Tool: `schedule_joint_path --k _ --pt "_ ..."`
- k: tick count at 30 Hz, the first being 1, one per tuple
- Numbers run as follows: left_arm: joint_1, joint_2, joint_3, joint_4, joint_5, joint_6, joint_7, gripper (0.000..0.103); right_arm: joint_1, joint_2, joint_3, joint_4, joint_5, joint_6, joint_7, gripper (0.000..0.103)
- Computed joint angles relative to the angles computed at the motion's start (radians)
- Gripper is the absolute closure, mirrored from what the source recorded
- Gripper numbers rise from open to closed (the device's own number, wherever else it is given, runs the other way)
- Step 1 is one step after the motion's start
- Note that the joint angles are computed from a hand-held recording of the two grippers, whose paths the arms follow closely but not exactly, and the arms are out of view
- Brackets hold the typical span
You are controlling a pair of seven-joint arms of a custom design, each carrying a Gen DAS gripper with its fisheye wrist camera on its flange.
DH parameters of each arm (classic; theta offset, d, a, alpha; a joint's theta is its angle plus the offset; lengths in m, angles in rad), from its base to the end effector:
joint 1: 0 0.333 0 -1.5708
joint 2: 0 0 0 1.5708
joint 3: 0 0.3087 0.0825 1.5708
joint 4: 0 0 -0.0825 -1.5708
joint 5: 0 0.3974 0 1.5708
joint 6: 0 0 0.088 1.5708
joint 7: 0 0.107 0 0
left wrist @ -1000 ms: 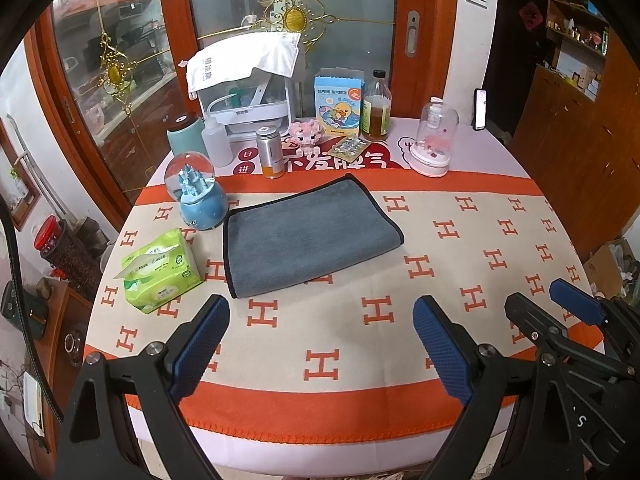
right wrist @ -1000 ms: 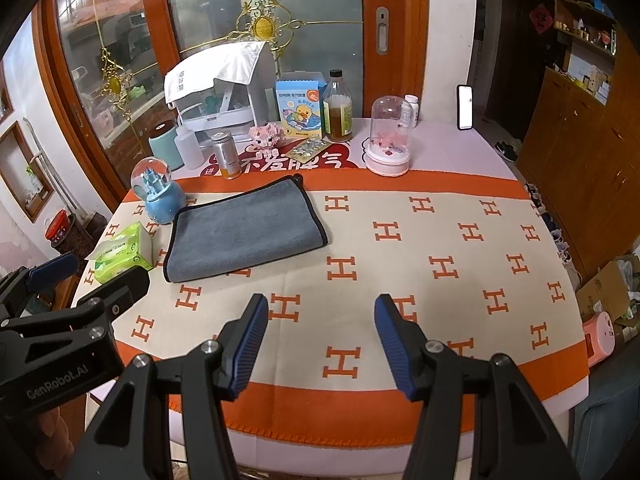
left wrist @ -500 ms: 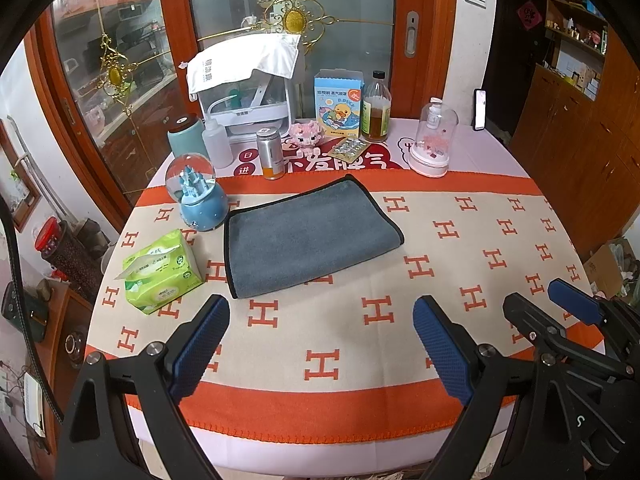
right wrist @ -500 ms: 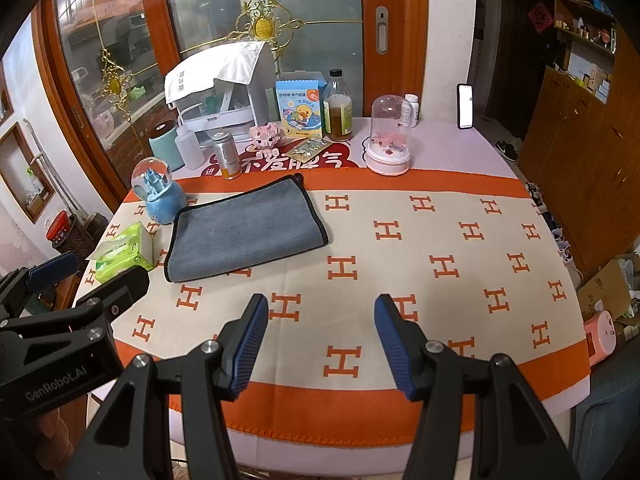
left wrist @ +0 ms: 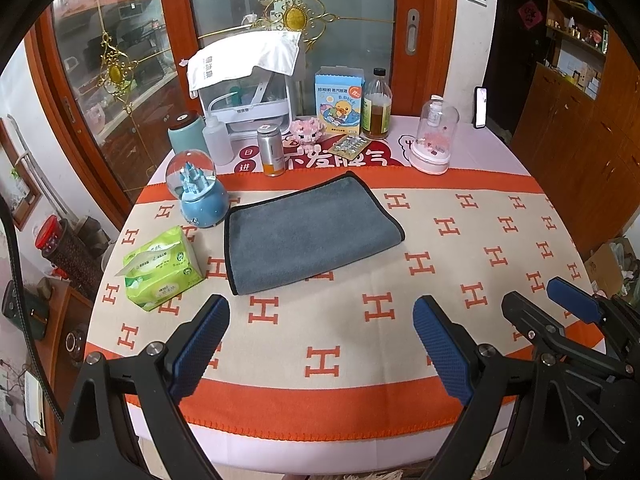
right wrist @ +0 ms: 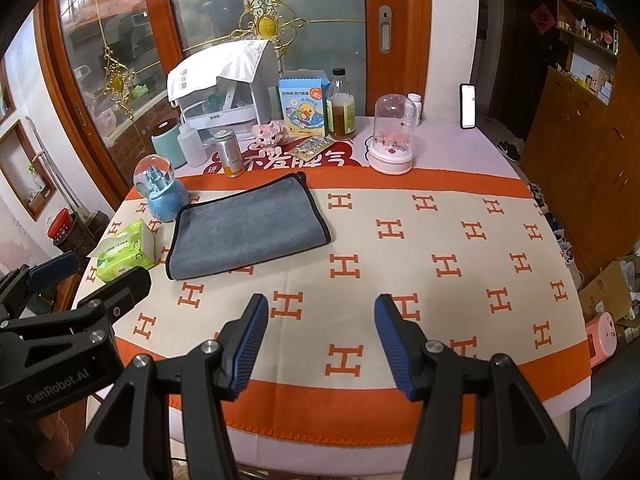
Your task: Fold towel
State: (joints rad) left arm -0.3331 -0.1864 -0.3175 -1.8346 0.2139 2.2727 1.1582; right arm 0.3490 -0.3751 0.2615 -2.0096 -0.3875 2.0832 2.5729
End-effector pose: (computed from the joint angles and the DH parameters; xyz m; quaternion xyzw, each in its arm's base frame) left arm 0.4418 -0.3500 0.6630 -0.5467 0.7716 -0.2581 0.1979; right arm 0.4045 0.2858 0.6476 -0.5753 0.7565 -0.2269 0.2126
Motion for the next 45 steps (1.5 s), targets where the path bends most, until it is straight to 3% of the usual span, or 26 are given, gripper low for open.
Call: schedule_joint_path --k 45 --pt "0.003 0.011 0.005 0.017 -0.002 -0.004 0.019 0.010 0.003 0.014 -0.007 0.006 0.006 0.007 -0.019 0.047"
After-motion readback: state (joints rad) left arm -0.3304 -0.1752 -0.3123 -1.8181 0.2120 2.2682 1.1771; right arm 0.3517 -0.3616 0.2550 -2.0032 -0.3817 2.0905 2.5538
